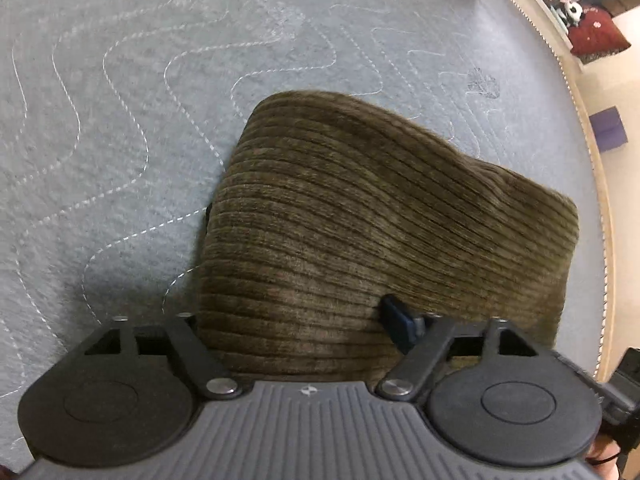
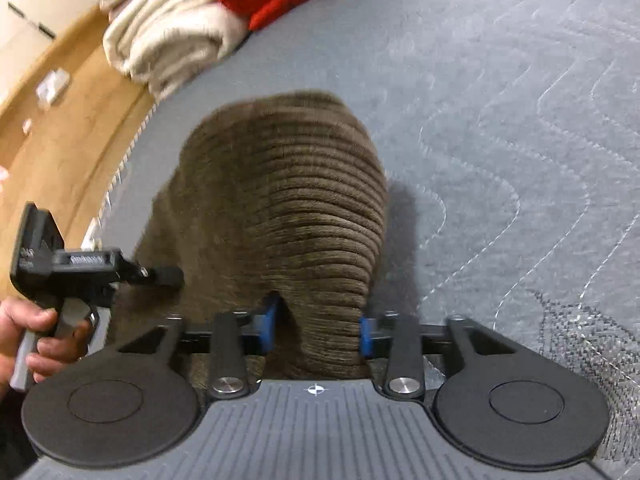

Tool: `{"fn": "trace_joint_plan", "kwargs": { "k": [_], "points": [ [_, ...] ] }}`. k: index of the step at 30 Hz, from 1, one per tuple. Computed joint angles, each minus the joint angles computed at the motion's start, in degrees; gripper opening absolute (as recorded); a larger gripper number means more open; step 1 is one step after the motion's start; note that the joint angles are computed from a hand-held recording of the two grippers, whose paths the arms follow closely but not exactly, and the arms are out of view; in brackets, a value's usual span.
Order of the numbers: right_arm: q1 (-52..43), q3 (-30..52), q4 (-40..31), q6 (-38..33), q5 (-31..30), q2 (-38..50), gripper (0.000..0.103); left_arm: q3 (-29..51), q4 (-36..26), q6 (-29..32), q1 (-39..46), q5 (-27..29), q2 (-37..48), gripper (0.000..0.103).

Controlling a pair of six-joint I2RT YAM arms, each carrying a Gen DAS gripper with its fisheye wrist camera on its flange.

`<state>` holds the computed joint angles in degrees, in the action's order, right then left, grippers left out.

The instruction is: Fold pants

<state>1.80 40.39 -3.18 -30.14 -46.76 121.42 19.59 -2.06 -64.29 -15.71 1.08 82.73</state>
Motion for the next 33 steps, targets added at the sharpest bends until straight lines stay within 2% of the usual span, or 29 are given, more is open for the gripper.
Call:
{"fn": "trace_joint_plan", "kwargs": {
  "k": [1,3,4,6,12,13,14,16,17,18,19,20,21,23,24,25,27,29,30,31,33],
  "points": [
    [-0.9,-0.7,0.7,0.3,-1.2,-1.2,0.024,2.0,-3.1,0.8,-0.7,-0.8,-0.4,0.068],
    [-3.0,-1.6,0.4,-0.7,-3.4,-4.3,0.020,5.4,-6.1,1.9,-2.4,-2.4,-1.6,0.049],
    [-5.2,-0.5,-2.1,-1.6,-4.9,-5.1,0.020,6.7,-6.1,1.7,-3.5,-2.8,-2.3,0.047],
    [-8.1,0.9,-3.8,-1.2,-6.0,-6.0,0.020,7.8,-2.2,1.8,-4.8,-2.3,-1.7,0.040],
    [-17.7,6.9,-7.1,-6.1,-7.8,-7.6,0.019,17.5,5.5,3.2,-9.5,-5.5,7.9,0.041],
    [-18.5,7.8,-6.9,-7.0,-7.9,-7.6,0.019,18.6,6.8,3.8,-9.8,-5.4,9.6,0.043],
    [-19.0,8.9,-6.3,-7.4,-7.5,-7.0,0.020,19.9,6.8,4.0,-9.9,-5.3,11.1,0.049],
    [-18.4,10.7,-3.0,-6.0,-4.5,-5.5,0.024,24.9,1.2,5.1,-11.2,-9.4,15.2,0.051],
    [-18.2,11.5,-1.9,-6.0,-1.8,-4.7,0.025,29.7,-5.3,5.6,-12.5,-13.8,17.5,0.047],
    [-17.5,10.9,1.4,-4.8,2.0,-4.7,0.024,32.5,-9.7,6.0,-13.5,-17.1,18.8,0.047],
    [-17.5,8.3,8.9,-2.1,6.1,-5.7,0.020,33.8,-12.0,6.4,-14.3,-19.2,18.9,0.047],
    [-18.5,7.1,11.9,-1.0,6.8,-6.6,0.020,33.8,-11.7,6.9,-14.8,-20.1,18.4,0.047],
    [-20.3,7.8,9.8,-1.4,4.4,-7.4,0.020,31.1,-9.5,7.2,-15.4,-20.2,15.9,0.047],
    [-22.8,10.1,1.4,-5.9,-0.5,-8.3,0.020,29.4,-6.2,8.8,-16.0,-18.6,14.9,0.046],
    [-23.5,11.4,-3.8,-10.5,-1.3,-8.3,0.020,29.5,-5.6,10.2,-16.4,-17.9,15.3,0.043],
    [-23.6,13.5,-11.4,-17.5,-1.0,-7.4,0.020,30.4,-5.5,11.9,-16.6,-16.7,16.5,0.039],
    [-23.7,15.5,-20.0,-28.2,1.0,-5.3,0.020,33.1,-6.6,14.5,-16.4,-12.6,20.2,0.031],
    [-21.4,15.0,-21.2,-34.5,7.6,-3.3,0.020,38.1,-12.2,17.0,-17.2,-10.5,25.4,0.029],
    [-20.0,15.0,-20.4,-35.9,12.7,-1.8,0.020,39.7,-14.8,18.2,-17.7,-10.1,27.3,0.029],
    [-18.1,14.3,-17.6,-36.5,18.9,0.2,0.014,41.0,-16.4,19.1,-17.9,-9.3,28.9,0.029],
    [-17.7,13.0,-15.6,-38.4,20.3,-0.2,0.014,43.1,-18.7,20.4,-18.1,-8.8,31.0,0.029]
  ]
}}
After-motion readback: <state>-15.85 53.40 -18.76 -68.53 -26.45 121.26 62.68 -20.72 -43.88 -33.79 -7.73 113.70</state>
